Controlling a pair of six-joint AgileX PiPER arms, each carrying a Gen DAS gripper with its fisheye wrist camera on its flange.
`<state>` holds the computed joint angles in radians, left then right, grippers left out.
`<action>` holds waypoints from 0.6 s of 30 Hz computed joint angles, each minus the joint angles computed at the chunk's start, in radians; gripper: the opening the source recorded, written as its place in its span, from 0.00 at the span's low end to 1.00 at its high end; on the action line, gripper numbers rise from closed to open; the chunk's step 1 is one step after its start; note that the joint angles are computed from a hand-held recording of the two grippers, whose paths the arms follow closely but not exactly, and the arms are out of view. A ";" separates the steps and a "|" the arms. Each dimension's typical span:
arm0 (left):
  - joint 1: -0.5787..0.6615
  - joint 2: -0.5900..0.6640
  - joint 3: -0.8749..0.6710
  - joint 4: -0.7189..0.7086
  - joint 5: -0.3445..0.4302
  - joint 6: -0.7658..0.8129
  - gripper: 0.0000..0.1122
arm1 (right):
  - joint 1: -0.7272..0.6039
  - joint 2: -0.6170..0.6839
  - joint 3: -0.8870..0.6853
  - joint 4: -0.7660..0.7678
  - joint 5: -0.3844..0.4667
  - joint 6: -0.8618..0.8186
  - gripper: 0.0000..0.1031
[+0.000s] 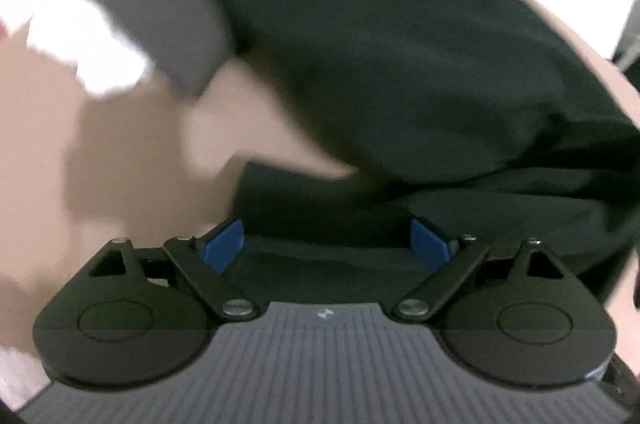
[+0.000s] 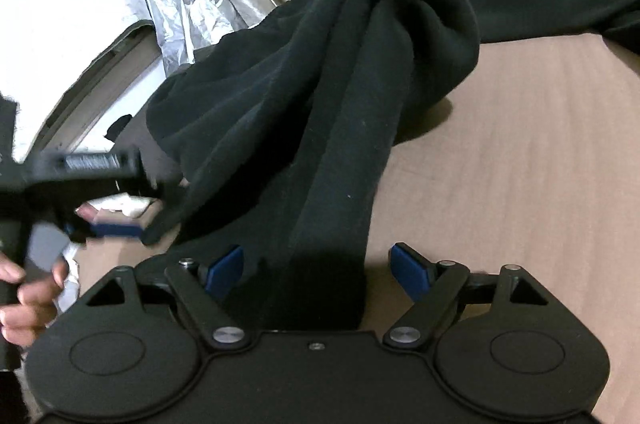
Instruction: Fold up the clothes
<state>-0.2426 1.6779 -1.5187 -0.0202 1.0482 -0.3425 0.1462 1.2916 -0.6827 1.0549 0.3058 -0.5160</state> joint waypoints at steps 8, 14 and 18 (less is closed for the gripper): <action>-0.074 0.047 0.004 -0.010 -0.044 0.098 0.29 | 0.024 -0.018 0.018 -0.035 -0.040 0.071 0.82; -0.123 0.008 -0.048 -0.025 -0.039 0.096 0.11 | 0.024 -0.029 0.015 -0.093 -0.035 0.121 0.82; -0.182 -0.067 -0.059 -0.010 -0.066 0.131 0.10 | 0.015 -0.079 0.016 -0.242 -0.031 0.258 0.82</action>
<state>-0.4247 1.6110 -1.5778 -0.0297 0.9824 -0.2115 0.1612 1.2128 -0.6667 0.8128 0.2743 -0.2577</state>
